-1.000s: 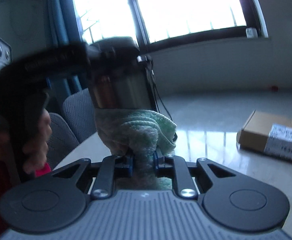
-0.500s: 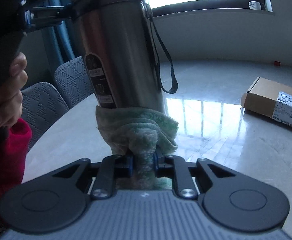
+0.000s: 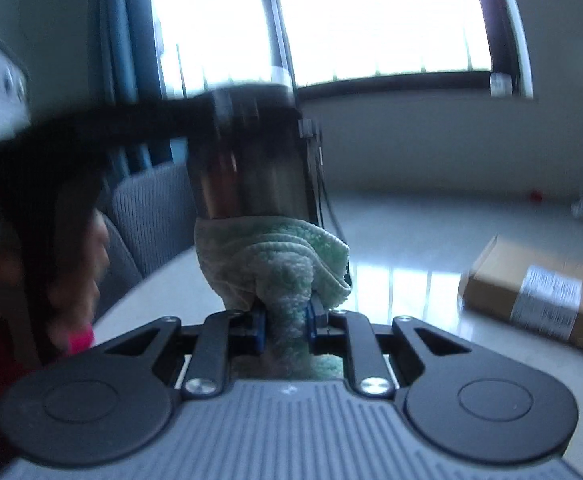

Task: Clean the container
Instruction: 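Keep wiping the thermos side with the towel in the right gripper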

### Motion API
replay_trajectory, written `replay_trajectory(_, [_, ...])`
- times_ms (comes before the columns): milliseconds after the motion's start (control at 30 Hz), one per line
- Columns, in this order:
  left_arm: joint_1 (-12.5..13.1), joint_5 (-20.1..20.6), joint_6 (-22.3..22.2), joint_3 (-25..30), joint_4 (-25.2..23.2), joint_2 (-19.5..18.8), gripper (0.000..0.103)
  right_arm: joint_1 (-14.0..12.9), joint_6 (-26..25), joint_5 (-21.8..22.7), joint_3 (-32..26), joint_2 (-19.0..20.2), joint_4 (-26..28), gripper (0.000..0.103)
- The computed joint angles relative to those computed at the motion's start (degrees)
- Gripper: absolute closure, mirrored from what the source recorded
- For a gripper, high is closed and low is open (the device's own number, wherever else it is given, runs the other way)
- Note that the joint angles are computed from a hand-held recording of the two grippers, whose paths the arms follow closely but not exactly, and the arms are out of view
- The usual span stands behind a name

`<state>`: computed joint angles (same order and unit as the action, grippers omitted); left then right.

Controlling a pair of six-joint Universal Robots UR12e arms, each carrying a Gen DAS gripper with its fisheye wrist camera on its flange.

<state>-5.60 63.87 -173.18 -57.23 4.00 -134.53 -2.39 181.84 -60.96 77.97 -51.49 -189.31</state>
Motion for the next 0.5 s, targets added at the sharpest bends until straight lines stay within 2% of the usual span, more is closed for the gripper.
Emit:
replay_trajectory(100, [0.0,-0.1,0.0,0.1,0.0,0.0,0.031,-0.2,1.7,0.3,-0.3,0.0,-3.4,0.085])
replay_trajectory(200, [0.0,0.0,0.0,0.1,0.0,0.0,0.031,-0.2,2.7,0.5,-0.5,0.1,-4.2,0.085])
replay_trajectory(500, [-0.1,0.2,0.0,0.5,-0.2,-0.3,0.031,0.2,1.5,0.8,-0.8,0.9,0.6,0.085])
